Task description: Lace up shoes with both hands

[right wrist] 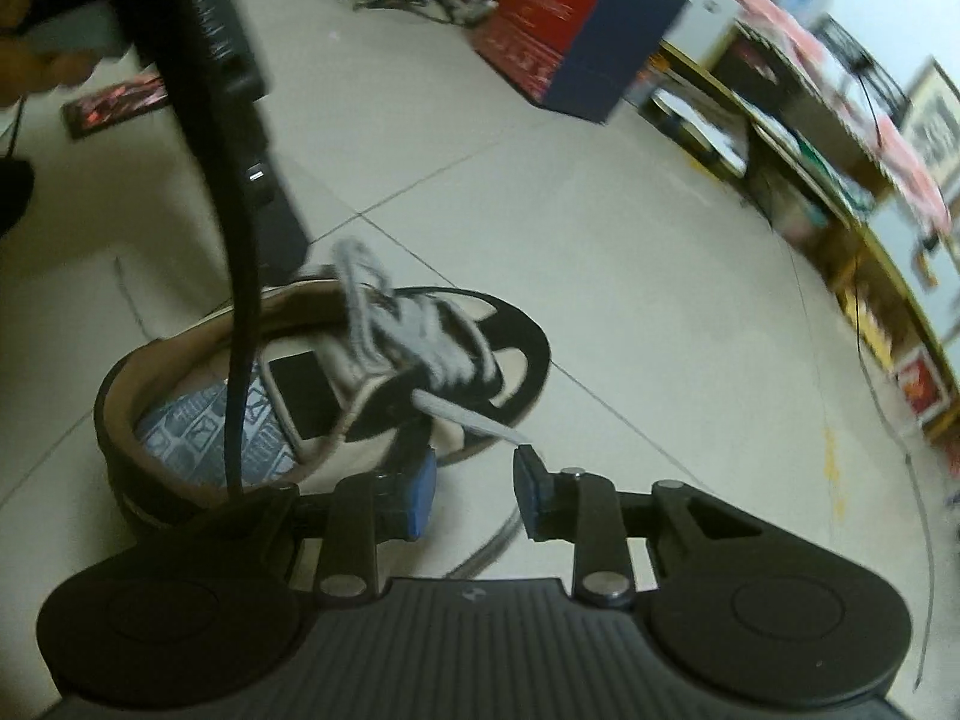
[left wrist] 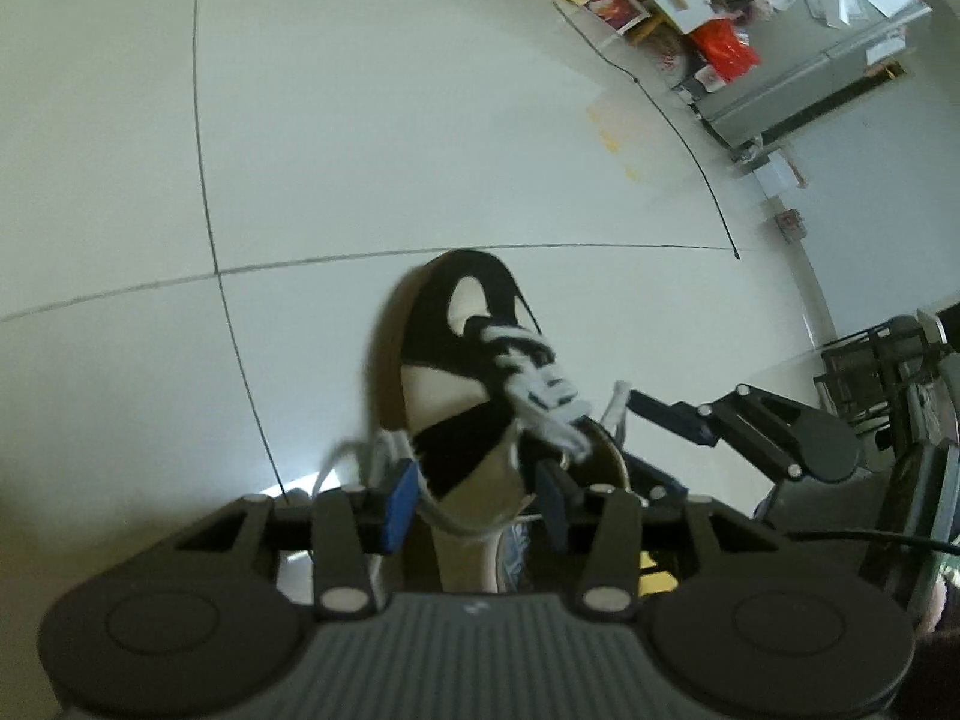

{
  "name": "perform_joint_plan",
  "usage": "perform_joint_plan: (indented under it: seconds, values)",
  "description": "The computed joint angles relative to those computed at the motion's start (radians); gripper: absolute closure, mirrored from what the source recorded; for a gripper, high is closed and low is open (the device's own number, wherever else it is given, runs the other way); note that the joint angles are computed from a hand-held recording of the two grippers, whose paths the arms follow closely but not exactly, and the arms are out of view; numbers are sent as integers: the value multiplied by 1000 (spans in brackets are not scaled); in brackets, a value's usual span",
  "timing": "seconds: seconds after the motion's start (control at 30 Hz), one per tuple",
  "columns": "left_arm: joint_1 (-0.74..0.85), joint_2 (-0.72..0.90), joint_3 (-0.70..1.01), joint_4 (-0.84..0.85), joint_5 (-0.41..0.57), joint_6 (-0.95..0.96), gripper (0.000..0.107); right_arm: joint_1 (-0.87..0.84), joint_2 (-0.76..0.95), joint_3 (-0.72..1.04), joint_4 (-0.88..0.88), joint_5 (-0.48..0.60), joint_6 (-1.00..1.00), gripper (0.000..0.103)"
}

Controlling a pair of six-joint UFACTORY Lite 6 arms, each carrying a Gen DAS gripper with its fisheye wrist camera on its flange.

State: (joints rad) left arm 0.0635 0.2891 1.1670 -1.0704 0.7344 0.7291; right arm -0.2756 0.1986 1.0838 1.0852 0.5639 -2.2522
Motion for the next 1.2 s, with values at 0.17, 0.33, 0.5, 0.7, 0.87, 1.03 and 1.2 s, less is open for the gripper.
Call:
perform_joint_plan:
  seconds: [0.17, 0.33, 0.5, 0.7, 0.87, 1.03, 1.2]
  values:
    - [9, -16, 8, -4, 27, 54, 62, 14, -30, -57, 145, -35, -254, 74]
    - [-16, 2, 36, -22, 69, 108, 62, 14, -42, -90, 251, -37, -453, 74]
    - [-89, 27, 87, 95, -10, 35, 64, 23, -52, -108, 258, -45, -532, 86]
    - [-114, 72, 133, 129, -26, -38, 78, 0, -70, -101, 186, -16, -467, 101]
    - [-144, 18, 80, 155, -90, -45, 80, -37, -91, -117, 192, -37, -483, 102]
    - [-140, 9, 67, 146, -101, -48, 81, -59, -110, -138, 171, -52, -473, 102]
    - [-141, -4, 49, 141, -121, -38, 83, -60, -72, -87, 172, -138, -405, 102]
